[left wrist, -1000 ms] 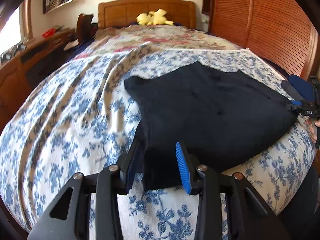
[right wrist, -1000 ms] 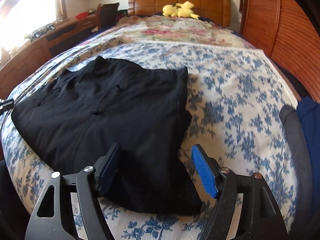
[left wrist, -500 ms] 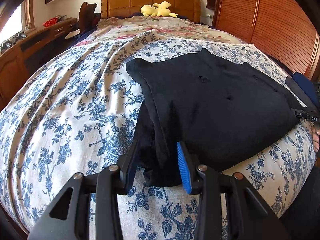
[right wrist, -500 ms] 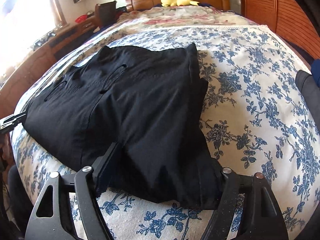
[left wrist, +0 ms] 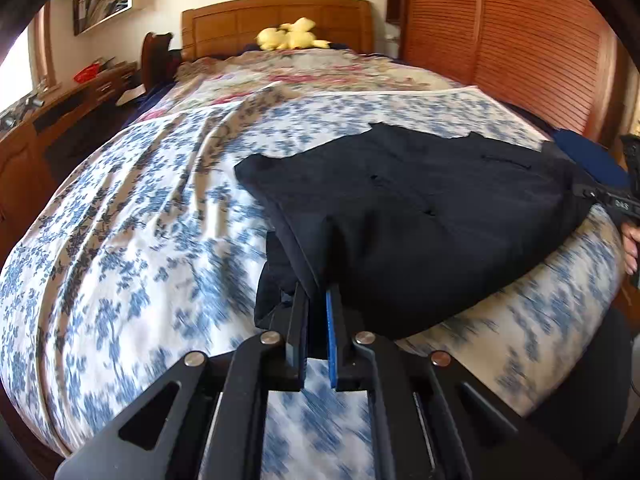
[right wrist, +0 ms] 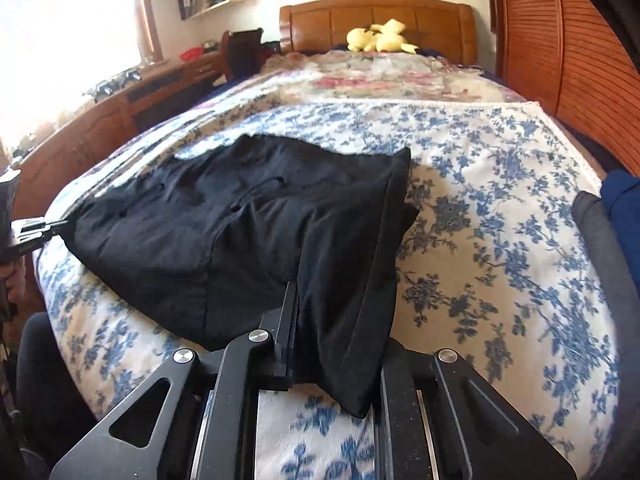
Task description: Fold large clothes
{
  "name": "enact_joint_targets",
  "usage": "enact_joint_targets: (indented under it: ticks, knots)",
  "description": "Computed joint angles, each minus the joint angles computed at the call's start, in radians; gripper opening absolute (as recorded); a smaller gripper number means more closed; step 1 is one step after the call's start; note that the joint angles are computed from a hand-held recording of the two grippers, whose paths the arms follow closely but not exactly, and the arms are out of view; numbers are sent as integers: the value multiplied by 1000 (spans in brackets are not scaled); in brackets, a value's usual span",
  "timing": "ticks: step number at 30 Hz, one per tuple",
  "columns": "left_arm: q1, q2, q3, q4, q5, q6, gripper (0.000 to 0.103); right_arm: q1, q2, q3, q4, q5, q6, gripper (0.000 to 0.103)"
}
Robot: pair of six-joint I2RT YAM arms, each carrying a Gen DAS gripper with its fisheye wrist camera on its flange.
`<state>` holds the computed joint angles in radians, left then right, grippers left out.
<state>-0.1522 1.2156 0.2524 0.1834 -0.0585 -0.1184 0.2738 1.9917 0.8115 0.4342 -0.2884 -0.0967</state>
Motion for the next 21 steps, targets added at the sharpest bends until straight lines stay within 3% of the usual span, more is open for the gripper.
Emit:
enact_joint_targets:
  ticks: [5,12,21]
  knots:
    - [-216,-227,-83,-118,-104,-126,6,-66,-176,-196,32,-19,-42,11]
    - [-490,-262,-67,-205,-339,-285,8,-150,-336,-335,-14,-44,-93,11]
    - [-544,-305,-61,-272,-408,-363,12,-138,-297,-369,38,25,-78,19]
